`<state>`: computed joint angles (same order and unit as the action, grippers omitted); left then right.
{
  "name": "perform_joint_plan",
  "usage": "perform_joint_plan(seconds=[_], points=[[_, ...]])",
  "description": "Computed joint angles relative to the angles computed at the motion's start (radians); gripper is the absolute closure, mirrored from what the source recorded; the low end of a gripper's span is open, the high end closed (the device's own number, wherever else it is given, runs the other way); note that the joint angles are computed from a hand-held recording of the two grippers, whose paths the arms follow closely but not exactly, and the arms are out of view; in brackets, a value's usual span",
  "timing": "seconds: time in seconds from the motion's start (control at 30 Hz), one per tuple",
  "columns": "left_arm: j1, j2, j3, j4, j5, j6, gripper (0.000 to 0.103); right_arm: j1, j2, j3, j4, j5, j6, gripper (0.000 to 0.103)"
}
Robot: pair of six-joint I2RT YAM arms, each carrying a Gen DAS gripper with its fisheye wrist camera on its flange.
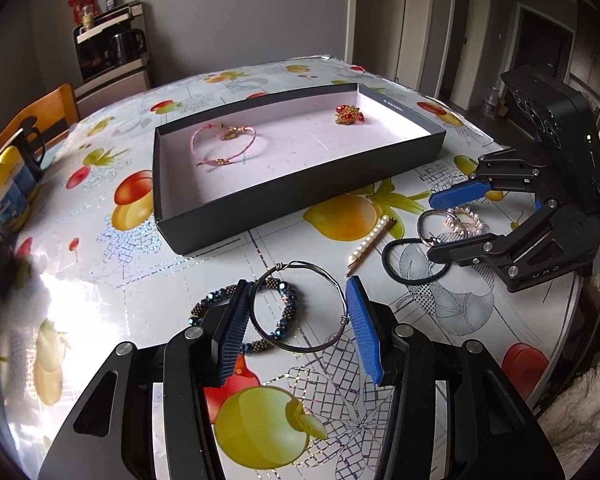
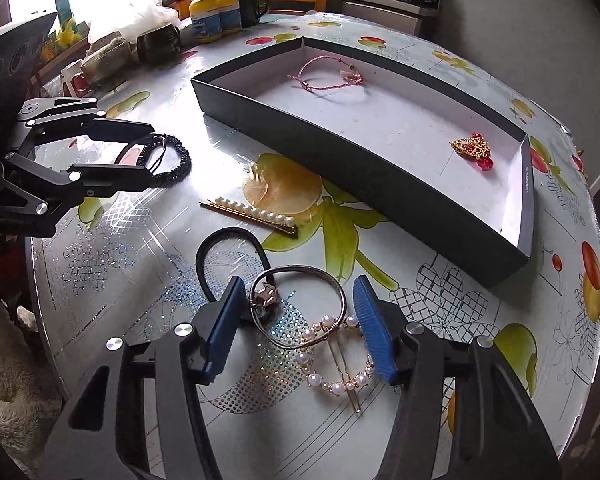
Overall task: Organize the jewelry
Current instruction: 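Grasp a thin silver bangle with the left tool while the right tool grasps the other bangle, then carry both silver bangles into the black box and open both tools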
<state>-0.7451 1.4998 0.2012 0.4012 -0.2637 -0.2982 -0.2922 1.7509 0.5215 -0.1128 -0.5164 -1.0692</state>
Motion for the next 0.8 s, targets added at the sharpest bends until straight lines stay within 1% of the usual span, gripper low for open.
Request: perform_joint_plan(seconds=[0.03, 0.23, 0.5, 0.57, 0.67, 0.8], points=[[-0.001, -0.002, -0.001, 0.001, -0.002, -0.002, 0.052, 0.007, -0.004, 0.0, -0.003, 0.006, 0.004, 0.055], [0.002, -0.023, -0.016, 0.004, -0.002, -0.005, 0.052, 0.009, -0.024, -0.017, 0.029, 0.01, 0.036, 0.055], [0.018, -0.083, -0.017, -0.033, 0.009, 0.016, 0.052, -0.037, -0.135, -0.028, -0.036, -0.051, 0.037, 0.055], [0.039, -0.102, -0.009, -0.047, 0.028, 0.029, 0.052, -0.042, -0.163, -0.018, -0.054, -0.067, 0.049, 0.055], [0.077, -0.109, 0.018, -0.066, 0.049, 0.057, 0.052, -0.041, -0.185, 0.002, -0.048, -0.078, 0.092, 0.055], [0.159, -0.094, 0.079, -0.086, 0.099, 0.109, 0.052, -0.014, -0.167, 0.053, 0.018, -0.063, 0.229, 0.055]])
